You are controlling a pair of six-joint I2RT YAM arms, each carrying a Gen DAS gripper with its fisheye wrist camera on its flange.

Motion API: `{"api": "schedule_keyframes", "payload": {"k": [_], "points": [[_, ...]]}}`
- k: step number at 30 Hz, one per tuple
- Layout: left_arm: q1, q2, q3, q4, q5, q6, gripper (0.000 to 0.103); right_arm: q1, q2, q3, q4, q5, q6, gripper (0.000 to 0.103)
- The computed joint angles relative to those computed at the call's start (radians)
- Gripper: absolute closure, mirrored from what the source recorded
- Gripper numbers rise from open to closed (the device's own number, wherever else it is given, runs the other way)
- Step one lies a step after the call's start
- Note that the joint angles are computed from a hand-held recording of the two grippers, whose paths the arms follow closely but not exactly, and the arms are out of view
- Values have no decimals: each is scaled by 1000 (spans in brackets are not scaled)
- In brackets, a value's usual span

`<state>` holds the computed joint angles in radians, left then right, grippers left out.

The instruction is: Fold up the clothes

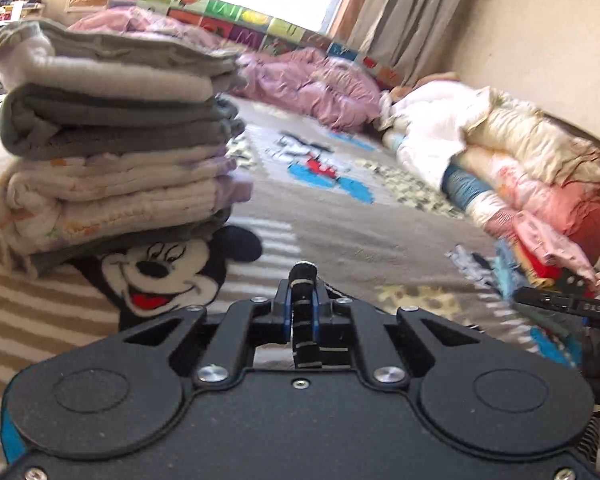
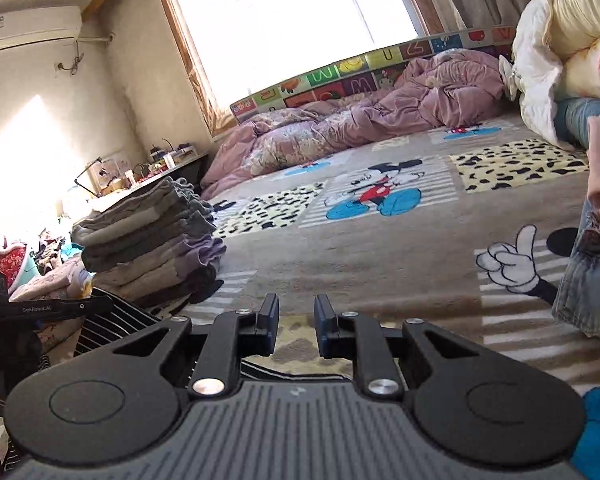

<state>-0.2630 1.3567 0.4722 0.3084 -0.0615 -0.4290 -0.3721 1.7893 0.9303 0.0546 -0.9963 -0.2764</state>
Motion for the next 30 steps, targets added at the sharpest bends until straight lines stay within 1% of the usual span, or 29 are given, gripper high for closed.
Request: {"api": "schedule_keyframes", "payload": {"k": [1,2,3,4,5,7,8,9,10,11,13,14,15,17,19,20,21,22,23,25,26,27,28,29,30], "points": [[11,34,28,-46,4,-18,95,10,16,18,-36,36,-7,72],[27,58,36,-62,31,-28,91,18,37,29,-56,65,6,51],[39,70,33,-63,49,-28,82,26,60,45,-79,90,16,30],[44,72,29,-68,47,-32,78,31,86,70,-121,95,14,25],[51,70,24,-71,51,-41,75,35,112,93,-157,100,11,25],[65,71,10,-44,83,-61,75,48,148,109,-178,110,0,27],[65,80,7,-30,91,-68,76,56,159,105,-177,114,-15,39],[52,98,11,-21,83,-69,76,62,170,100,-171,113,-30,58],[30,117,18,-15,62,-59,80,66,178,92,-159,97,-53,65],[3,137,26,-12,34,-44,98,70,179,89,-175,93,-96,76],[-43,117,13,19,-19,-21,99,82,152,64,-178,111,-140,85],[-50,90,-2,41,-20,-22,99,75,131,44,-148,101,-124,93],[-47,59,-12,55,-7,-36,99,68,114,31,-123,91,-107,93],[-54,48,-1,37,-25,-35,99,44,116,42,-106,73,-73,93],[-57,110,28,6,-64,-47,99,22,118,54,-86,56,-36,93],[-53,155,45,-8,-66,-54,99,16,124,60,-76,58,-19,93],[-47,188,58,-19,-63,-63,96,29,147,63,-70,100,-11,93],[-43,193,60,-22,-64,-68,93,43,165,62,-61,143,-5,92],[-40,183,57,-22,-67,-68,92,58,162,44,-37,184,-12,89],[-43,143,51,-45,-105,-64,85,72,134,7,15,214,-14,88],[-44,113,43,-56,-130,-63,84,69,122,-6,37,223,1,84],[-42,84,33,-65,-144,-59,84,66,110,-18,58,233,15,75],[-41,53,24,-71,-153,-51,84,62,96,-32,81,243,28,70],[-40,22,14,-75,-158,-41,84,56,76,-50,115,248,41,67],[-36,-2,4,-69,-142,-35,84,51,57,-67,144,247,49,67]]}}
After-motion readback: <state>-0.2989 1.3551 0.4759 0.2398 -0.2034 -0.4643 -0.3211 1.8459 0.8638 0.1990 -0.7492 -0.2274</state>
